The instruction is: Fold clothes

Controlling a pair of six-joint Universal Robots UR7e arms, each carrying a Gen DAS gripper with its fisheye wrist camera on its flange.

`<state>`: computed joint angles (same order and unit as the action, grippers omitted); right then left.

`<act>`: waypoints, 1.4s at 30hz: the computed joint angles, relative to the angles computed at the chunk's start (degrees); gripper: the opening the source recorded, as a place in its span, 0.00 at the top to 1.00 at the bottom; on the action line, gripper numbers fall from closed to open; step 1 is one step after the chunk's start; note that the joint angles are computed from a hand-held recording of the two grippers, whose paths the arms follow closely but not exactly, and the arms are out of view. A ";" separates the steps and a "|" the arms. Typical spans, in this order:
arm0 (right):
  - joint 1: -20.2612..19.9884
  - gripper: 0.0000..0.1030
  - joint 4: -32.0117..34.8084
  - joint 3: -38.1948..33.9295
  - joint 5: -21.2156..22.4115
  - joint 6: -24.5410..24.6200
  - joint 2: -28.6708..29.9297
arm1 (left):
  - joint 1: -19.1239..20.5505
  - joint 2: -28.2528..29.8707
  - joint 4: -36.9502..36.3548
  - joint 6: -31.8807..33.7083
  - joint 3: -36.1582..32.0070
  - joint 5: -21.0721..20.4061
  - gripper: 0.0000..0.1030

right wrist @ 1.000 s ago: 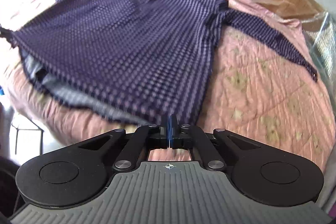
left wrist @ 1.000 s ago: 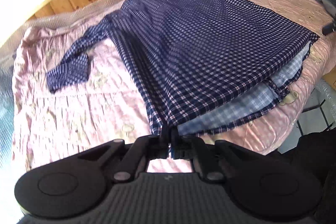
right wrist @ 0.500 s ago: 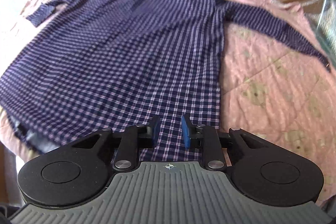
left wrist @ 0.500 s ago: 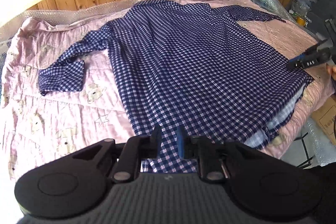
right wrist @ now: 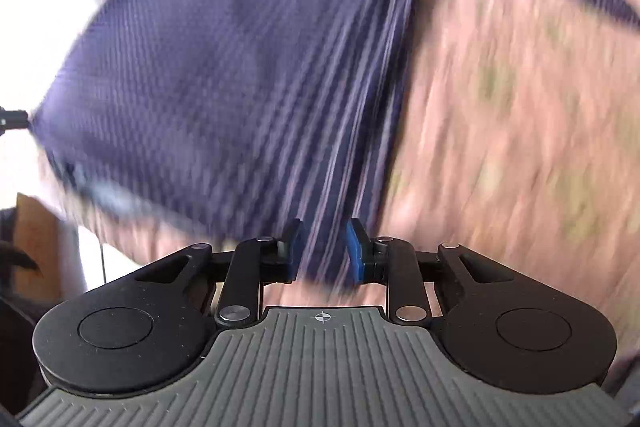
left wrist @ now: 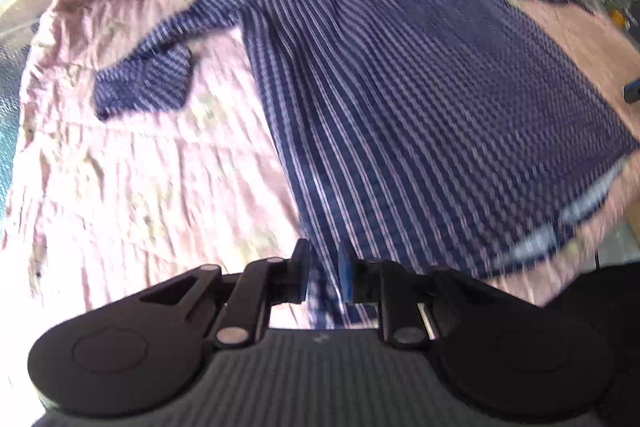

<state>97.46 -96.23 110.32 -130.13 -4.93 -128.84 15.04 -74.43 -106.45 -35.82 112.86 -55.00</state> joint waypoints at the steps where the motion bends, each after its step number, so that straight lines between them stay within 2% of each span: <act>1: 0.41 0.70 -3.04 -2.11 0.07 -1.63 3.06 | 1.75 2.42 -3.06 2.64 -2.57 2.13 0.82; 2: -0.52 0.67 -7.56 -3.67 0.42 -5.23 6.38 | 3.41 4.96 -6.34 5.40 -5.20 4.18 0.82; 4: -1.98 0.65 -15.57 -7.59 1.30 -11.84 13.20 | 7.13 12.97 -12.36 12.51 -12.37 8.32 0.81; 5: -2.23 0.61 -19.84 -9.48 1.44 -14.81 16.97 | 9.06 17.73 -15.71 16.23 -16.57 9.57 0.79; 7: -2.24 0.57 -29.33 -12.85 1.70 -20.94 25.87 | 12.50 27.29 -20.44 22.62 -25.88 12.34 0.69; 10: -5.40 0.56 -37.80 -20.42 4.39 -32.06 36.75 | 16.87 40.10 -20.57 28.54 -40.63 16.48 0.65; 13: -8.70 0.55 -37.27 -30.89 6.81 -37.86 45.96 | 20.22 47.74 -14.88 27.13 -51.15 18.49 0.65; 16: -12.83 0.56 -32.60 -37.87 7.08 -40.39 49.98 | 23.50 51.69 -1.54 20.22 -57.98 21.46 0.71; 17: -14.35 0.56 -30.83 -38.14 7.99 -41.55 48.72 | 24.65 51.56 1.11 19.13 -57.70 22.51 0.71; 18: -16.15 0.55 -28.37 -38.53 10.91 -41.77 46.56 | 24.74 50.19 1.35 18.29 -55.96 23.74 0.61; 19: -17.48 0.51 -24.78 -40.09 12.17 -40.66 44.99 | 25.09 48.59 0.71 18.10 -54.00 24.31 0.56; 20: -18.60 0.51 -22.76 -41.16 12.34 -40.29 43.45 | 25.54 47.62 2.48 16.43 -53.49 25.16 0.56; 21: -19.57 0.50 -21.67 -41.84 11.60 -40.28 42.14 | 26.02 46.36 2.97 16.15 -52.78 24.87 0.46; 22: -20.71 0.50 -20.16 -42.71 11.30 -39.55 41.12 | 26.21 45.43 5.78 14.51 -53.44 23.78 0.46; 23: -21.70 0.51 -18.56 -43.74 10.89 -38.59 40.33 | 26.25 45.58 10.69 11.85 -55.09 24.85 0.55; 24: -21.91 0.52 -16.72 -44.99 9.67 -37.34 40.16 | 26.40 45.69 13.20 11.56 -55.82 25.97 0.76; 26: -20.56 0.54 -13.34 -47.48 5.79 -35.37 40.77 | 25.92 44.85 11.02 13.75 -56.75 23.86 0.77; 27: -19.15 0.58 -13.67 -47.75 4.86 -34.91 40.71 | 25.53 44.05 6.33 16.17 -55.82 23.09 0.77; 28: -17.66 0.59 -13.99 -48.05 4.84 -34.44 40.57 | 25.06 44.36 0.33 20.20 -56.29 21.68 0.73; 30: -14.20 0.59 -14.39 -49.49 7.70 -33.29 40.98 | 25.11 48.01 -8.51 29.70 -60.74 17.54 0.70; 32: -11.24 0.59 -14.94 -52.07 10.12 -33.06 44.08 | 25.74 55.02 -9.50 36.68 -70.80 13.50 0.69; 35: -9.31 0.61 -14.94 -55.08 11.10 -31.85 49.87 | 27.00 66.28 -4.82 41.27 -87.55 10.19 0.68; 37: -9.02 0.65 -15.47 -56.00 10.78 -30.87 53.20 | 28.07 72.58 1.15 41.06 -97.37 12.53 0.69; 39: -9.66 0.72 -15.36 -56.18 9.19 -29.90 54.84 | 29.31 73.15 -0.23 39.67 -98.02 14.41 0.60; 41: -11.08 0.71 -17.22 -54.02 8.50 -31.15 53.38 | 30.25 69.67 -4.47 39.06 -92.15 14.88 0.54; 42: -11.50 0.73 -16.77 -54.24 8.22 -30.36 52.61 | 30.72 68.21 -6.27 38.80 -89.81 15.08 0.45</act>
<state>85.96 -113.01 56.08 -121.91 -35.30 -76.23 45.76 -6.22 -112.72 2.98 23.05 -39.92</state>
